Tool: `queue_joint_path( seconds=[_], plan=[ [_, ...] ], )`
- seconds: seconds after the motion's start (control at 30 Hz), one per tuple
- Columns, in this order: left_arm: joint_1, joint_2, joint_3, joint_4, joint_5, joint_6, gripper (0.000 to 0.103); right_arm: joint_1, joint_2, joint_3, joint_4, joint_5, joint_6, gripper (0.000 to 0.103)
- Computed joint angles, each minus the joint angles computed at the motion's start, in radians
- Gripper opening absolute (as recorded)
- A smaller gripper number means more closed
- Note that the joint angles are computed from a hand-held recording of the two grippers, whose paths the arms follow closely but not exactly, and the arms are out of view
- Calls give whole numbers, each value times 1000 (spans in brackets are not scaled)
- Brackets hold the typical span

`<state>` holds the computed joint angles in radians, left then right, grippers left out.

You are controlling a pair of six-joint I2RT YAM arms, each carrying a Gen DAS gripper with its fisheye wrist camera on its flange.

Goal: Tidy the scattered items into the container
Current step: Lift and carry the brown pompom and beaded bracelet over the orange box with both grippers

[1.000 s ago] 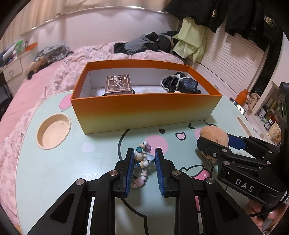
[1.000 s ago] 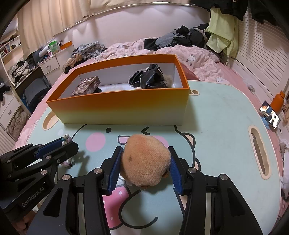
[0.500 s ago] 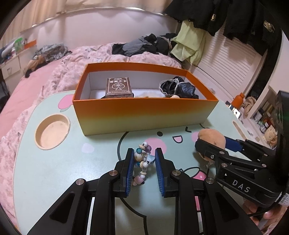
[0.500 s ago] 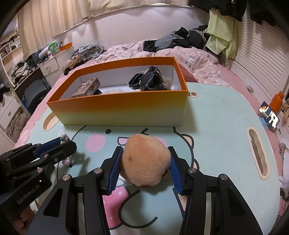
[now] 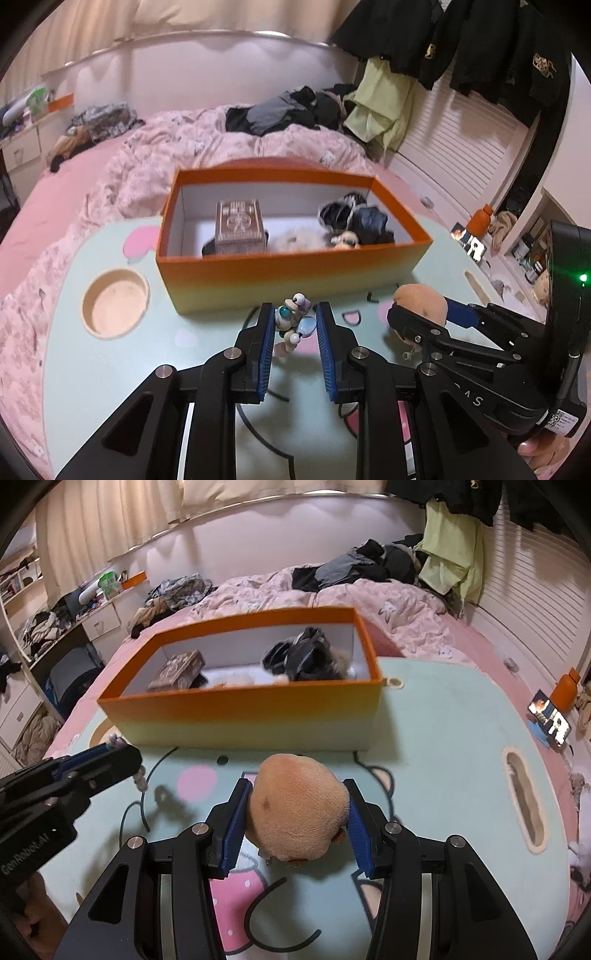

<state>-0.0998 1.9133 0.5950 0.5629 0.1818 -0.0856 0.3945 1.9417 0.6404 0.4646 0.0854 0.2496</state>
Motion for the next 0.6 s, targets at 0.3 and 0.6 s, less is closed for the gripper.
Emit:
queue_joint_path(
  seconds=[0.3, 0.6],
  plan=[
    [10, -21, 116, -103, -14, -9, 21, -23, -71, 38, -46, 9, -28, 50],
    [-20, 83, 290, -177, -80, -16, 21, -26, -43, 181, -123, 29, -92, 50]
  ],
)
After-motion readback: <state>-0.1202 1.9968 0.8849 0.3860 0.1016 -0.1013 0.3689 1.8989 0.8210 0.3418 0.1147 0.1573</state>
